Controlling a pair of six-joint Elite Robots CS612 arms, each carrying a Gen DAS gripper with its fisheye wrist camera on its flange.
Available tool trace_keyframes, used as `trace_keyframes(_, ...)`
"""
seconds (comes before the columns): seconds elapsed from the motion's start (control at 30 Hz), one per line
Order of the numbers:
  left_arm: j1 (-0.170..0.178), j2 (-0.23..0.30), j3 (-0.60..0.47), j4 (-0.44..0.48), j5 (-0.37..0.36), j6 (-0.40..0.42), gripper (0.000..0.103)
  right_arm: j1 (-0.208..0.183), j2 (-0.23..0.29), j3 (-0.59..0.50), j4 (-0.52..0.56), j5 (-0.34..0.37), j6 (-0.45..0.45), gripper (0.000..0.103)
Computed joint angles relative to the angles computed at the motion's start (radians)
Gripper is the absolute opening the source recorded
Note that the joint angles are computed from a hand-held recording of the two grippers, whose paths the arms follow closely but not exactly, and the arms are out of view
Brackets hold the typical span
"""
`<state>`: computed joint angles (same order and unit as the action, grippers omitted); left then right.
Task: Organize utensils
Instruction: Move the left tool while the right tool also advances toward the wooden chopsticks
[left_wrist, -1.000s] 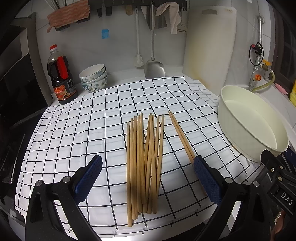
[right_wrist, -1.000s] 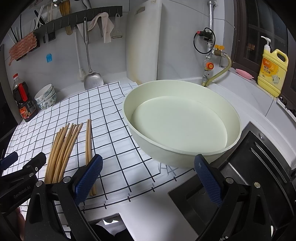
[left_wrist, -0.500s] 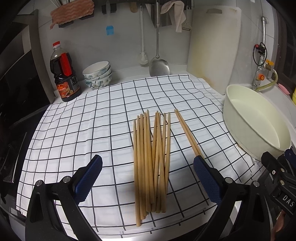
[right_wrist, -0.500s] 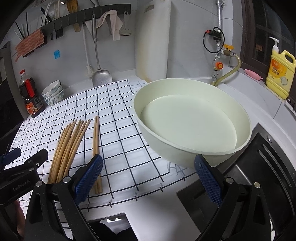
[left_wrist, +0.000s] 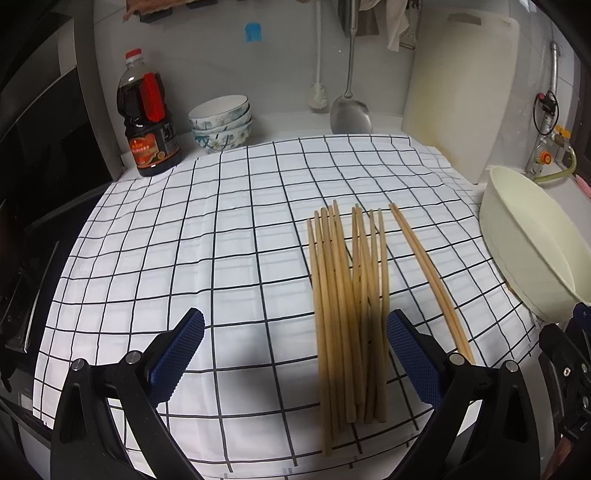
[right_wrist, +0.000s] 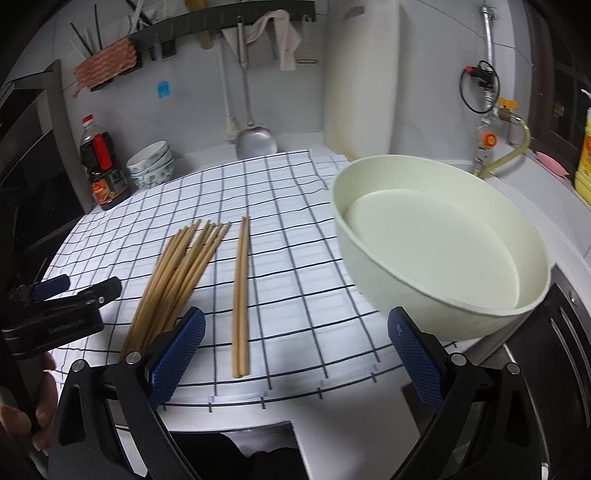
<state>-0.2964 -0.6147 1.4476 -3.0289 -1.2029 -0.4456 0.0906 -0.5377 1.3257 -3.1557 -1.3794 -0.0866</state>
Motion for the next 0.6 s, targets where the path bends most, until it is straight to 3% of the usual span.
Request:
trace_keyframes(0.13,0.008,0.006,-0.006,0.01,-0.005,0.0,0.097,0.009,0.014,-0.022,0.005,0.014,-0.021,0.094)
trace_keyframes(0.43,0.027,0.023,-0.023,0.003,-0.035,0.003,0.097,0.016,0.064,-0.13,0.193,0.059,-0.031,0.094)
trace_keyframes(0.6,0.036,0.042,-0.055,0.043,-0.065,-0.012,0.097,0.028,0.091,-0.18,0.219,0.0,-0.06,0.094)
